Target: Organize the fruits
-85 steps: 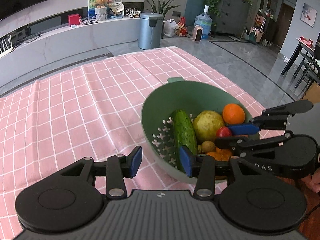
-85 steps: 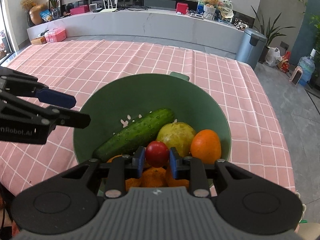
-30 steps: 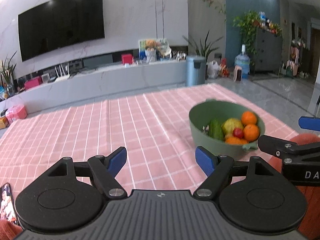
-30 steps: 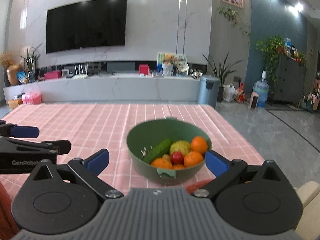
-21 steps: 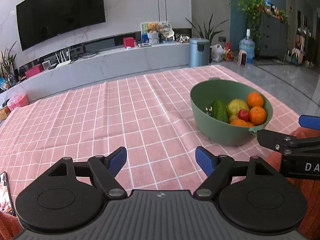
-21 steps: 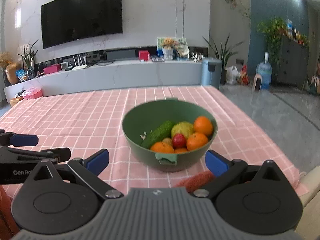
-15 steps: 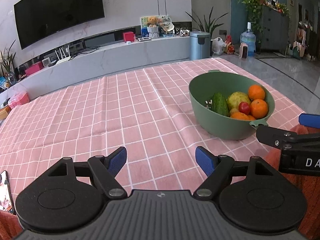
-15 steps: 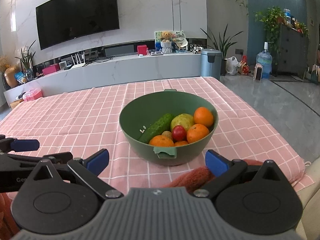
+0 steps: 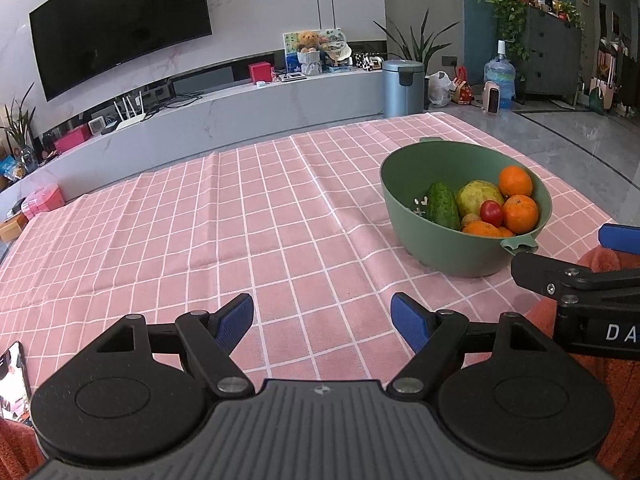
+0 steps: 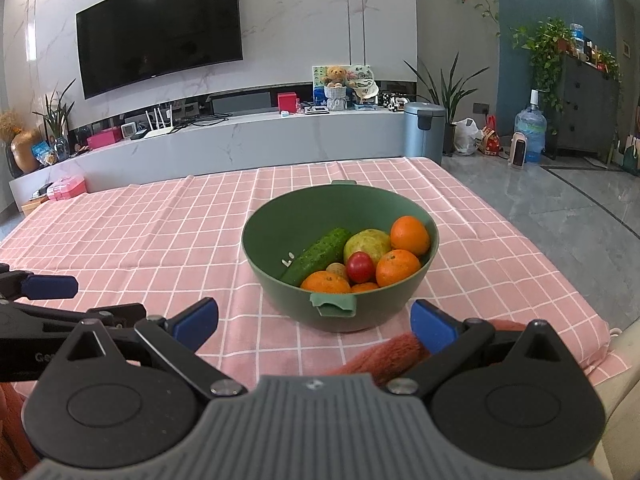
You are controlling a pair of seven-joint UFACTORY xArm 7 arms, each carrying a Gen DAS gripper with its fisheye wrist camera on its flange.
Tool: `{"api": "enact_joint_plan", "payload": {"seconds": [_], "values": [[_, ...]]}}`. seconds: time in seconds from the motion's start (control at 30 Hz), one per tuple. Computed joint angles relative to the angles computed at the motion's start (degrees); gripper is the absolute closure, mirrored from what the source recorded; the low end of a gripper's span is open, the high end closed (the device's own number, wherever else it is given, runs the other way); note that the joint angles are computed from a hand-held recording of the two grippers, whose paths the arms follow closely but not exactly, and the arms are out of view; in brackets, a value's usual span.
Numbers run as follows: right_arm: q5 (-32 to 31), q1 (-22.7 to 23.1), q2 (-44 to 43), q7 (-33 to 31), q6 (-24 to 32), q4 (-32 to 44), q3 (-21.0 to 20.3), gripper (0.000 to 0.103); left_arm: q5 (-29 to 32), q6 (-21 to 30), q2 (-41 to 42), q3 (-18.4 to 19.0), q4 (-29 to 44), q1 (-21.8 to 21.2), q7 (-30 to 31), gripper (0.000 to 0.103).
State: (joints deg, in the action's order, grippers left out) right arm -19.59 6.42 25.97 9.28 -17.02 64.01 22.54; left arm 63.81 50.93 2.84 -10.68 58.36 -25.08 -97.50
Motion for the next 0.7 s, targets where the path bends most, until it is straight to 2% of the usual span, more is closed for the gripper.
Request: {"api": "enact_joint_plan", "payload": {"seconds": [0.7], "values": [[-0.2, 0.5, 0.2, 0.2, -0.6, 0.0, -0.5, 0.005, 0.2, 0.3, -0.6, -0.3, -0.4, 0.1, 0.5, 0.011]]}}
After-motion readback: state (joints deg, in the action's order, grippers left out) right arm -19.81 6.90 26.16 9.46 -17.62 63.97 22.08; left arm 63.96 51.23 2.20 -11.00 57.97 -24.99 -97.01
